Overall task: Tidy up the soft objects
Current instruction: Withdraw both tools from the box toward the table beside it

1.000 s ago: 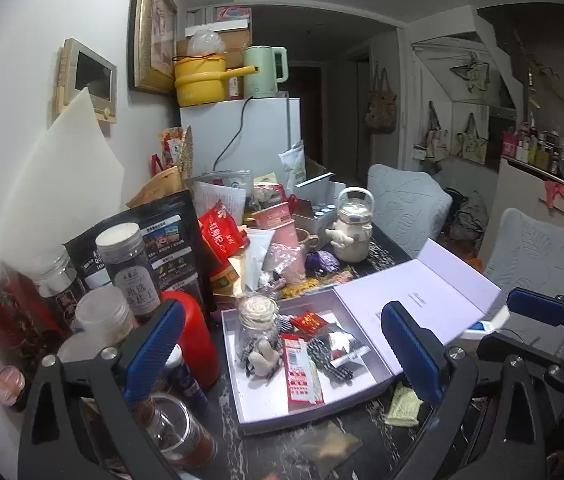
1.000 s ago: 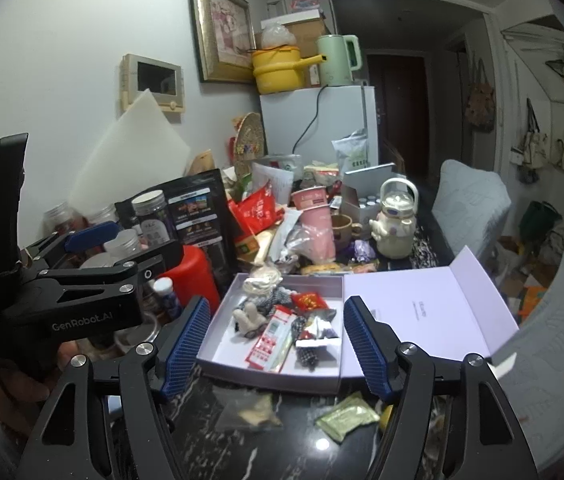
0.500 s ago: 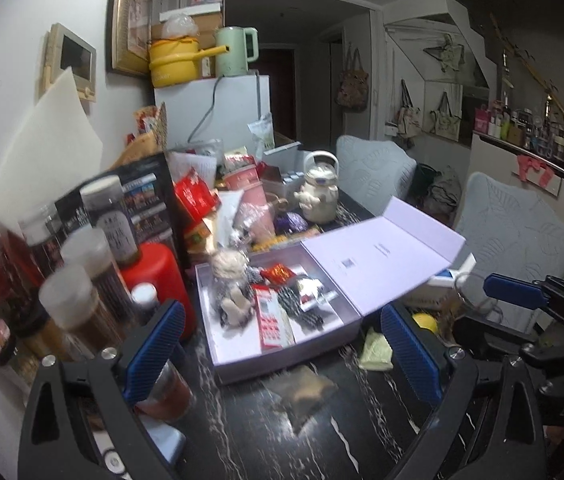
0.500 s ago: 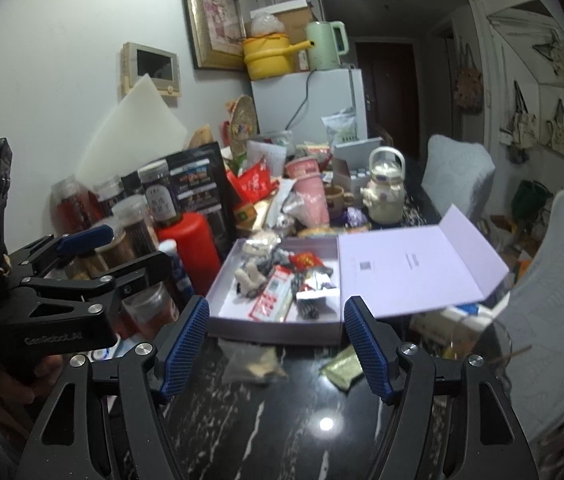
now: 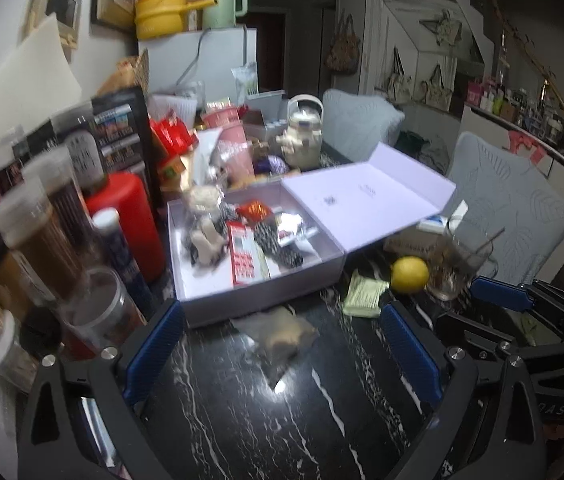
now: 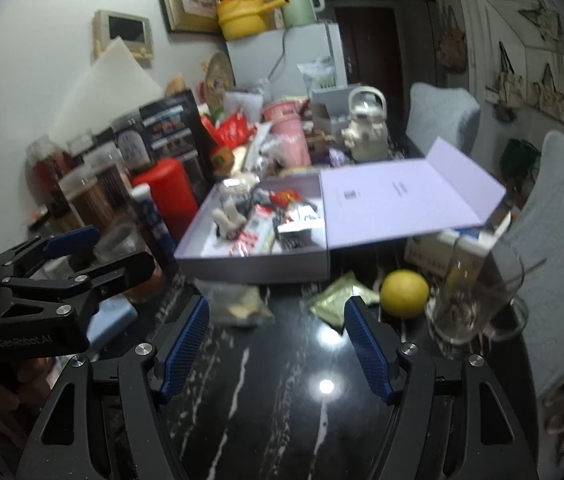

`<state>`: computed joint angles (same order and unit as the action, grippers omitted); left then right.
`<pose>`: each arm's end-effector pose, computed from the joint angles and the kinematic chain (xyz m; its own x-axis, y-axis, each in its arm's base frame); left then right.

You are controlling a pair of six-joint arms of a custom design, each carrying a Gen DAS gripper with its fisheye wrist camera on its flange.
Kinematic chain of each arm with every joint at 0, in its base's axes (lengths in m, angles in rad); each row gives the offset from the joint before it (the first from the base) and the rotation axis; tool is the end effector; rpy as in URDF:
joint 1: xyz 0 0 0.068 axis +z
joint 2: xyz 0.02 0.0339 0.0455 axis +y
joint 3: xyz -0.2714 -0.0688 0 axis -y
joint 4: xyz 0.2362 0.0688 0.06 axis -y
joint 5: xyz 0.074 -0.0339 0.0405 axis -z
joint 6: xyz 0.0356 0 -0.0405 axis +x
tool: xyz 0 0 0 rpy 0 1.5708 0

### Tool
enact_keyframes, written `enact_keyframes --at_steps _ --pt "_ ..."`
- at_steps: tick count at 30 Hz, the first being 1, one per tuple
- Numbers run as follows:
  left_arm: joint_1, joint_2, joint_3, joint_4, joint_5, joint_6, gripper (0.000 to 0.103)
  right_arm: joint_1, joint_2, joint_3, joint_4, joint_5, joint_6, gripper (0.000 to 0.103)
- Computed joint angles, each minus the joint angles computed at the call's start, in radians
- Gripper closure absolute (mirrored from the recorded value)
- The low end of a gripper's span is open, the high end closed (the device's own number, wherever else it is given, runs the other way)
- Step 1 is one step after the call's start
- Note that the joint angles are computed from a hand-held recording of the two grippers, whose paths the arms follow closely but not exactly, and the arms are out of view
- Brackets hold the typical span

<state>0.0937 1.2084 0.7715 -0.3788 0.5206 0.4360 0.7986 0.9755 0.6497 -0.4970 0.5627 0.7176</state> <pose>0.2357 0.0044 0.2453 -0.5481 0.3165 -0.7742 0.5403 0.8406 -0.0389 0.1403 0.1168 0.2431 -0.6173 0.1634 -0.7696 0.0706 0.9858 0.1526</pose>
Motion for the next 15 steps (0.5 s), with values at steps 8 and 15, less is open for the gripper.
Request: enact_keyframes --at_steps 8,15 --pt "-0.022 0.085 -0.061 0.073 -0.042 0.015 0.003 -0.05 0.063 -0.099 0.102 -0.056 0.035 0.032" --pt "-0.027 0.21 -0.079 0.163 -0.076 -0.001 0.003 -0.153 0.165 -0.151 0.218 -0.14 0.018 0.032"
